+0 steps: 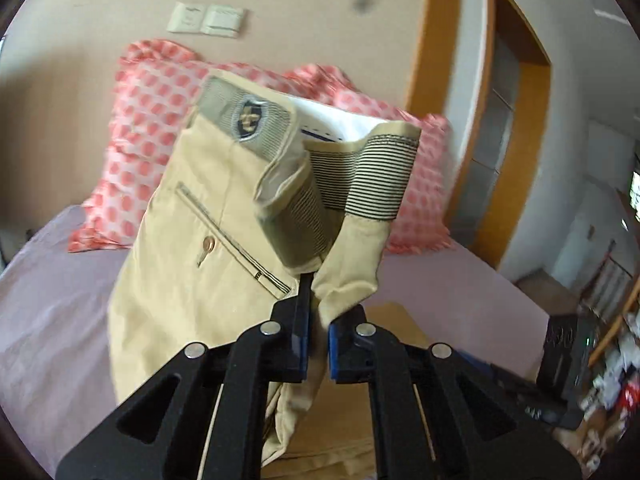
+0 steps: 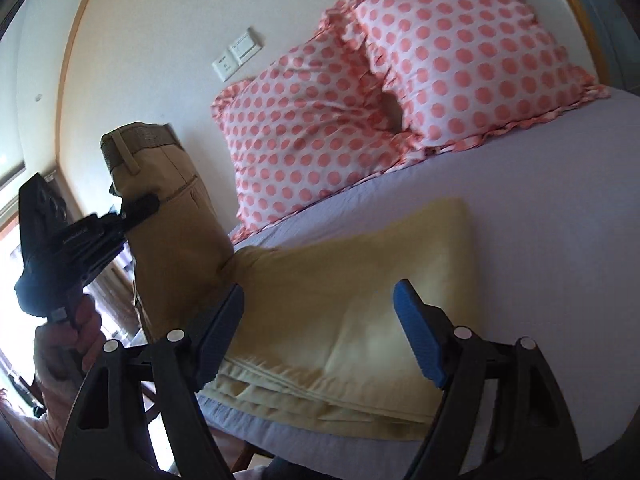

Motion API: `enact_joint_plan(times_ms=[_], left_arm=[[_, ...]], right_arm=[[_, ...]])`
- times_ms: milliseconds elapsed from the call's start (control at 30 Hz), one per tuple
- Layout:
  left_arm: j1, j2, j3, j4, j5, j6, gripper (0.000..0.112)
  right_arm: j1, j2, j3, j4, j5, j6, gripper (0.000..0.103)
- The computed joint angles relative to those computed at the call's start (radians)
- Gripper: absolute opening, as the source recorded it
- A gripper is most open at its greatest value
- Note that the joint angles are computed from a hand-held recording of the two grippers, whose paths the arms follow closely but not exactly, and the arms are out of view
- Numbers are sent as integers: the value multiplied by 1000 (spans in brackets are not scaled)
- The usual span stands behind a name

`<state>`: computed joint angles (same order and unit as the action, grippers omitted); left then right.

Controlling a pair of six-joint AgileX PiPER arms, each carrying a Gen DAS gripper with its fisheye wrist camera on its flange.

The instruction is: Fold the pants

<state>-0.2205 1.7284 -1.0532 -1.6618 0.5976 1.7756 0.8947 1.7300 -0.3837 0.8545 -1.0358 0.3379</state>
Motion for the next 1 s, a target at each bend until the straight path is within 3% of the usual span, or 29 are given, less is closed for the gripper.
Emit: enact_joint_plan(times_ms=[133,200,300,467,533,567,633,733,800,900,967,1000], left_arm=[[-184,103,10,117,-104,9,6],[-217,132,28,111,-115,31,6],[-227,109,75,-42,-117,174,6],[-283,128,65,28,-168,142,11],[-286,118,95,32,-111,199,24],[-265,113,106,61,-40,208,26],[-215,81,132,121,69,178,35],[-88,54,101,210,164,15,61],[31,92,3,286,217,-169,64],[156,182,-182,426,173,-457,64],[197,267,-325,585,152,-657,63],[213,314,-401,659,183,-757,63]], right_arm=[[15,-72,114,100,-49,45,85],[-15,-96,151,64,-45,82,88],[-128,-119,177,-117,-15,163,89],[-365,-115,143,-505,76,364,90],[-455,-109,92,-646,166,418,90],[-480,-105,60,-683,221,419,90],[-509,-98,-39,-689,402,368,89],[-545,-59,-164,-719,587,317,81],[-562,-29,-230,-718,679,281,72],[-592,26,-317,-773,786,300,60],[-613,46,-328,-883,777,390,54],[-624,50,-329,-956,772,455,50]])
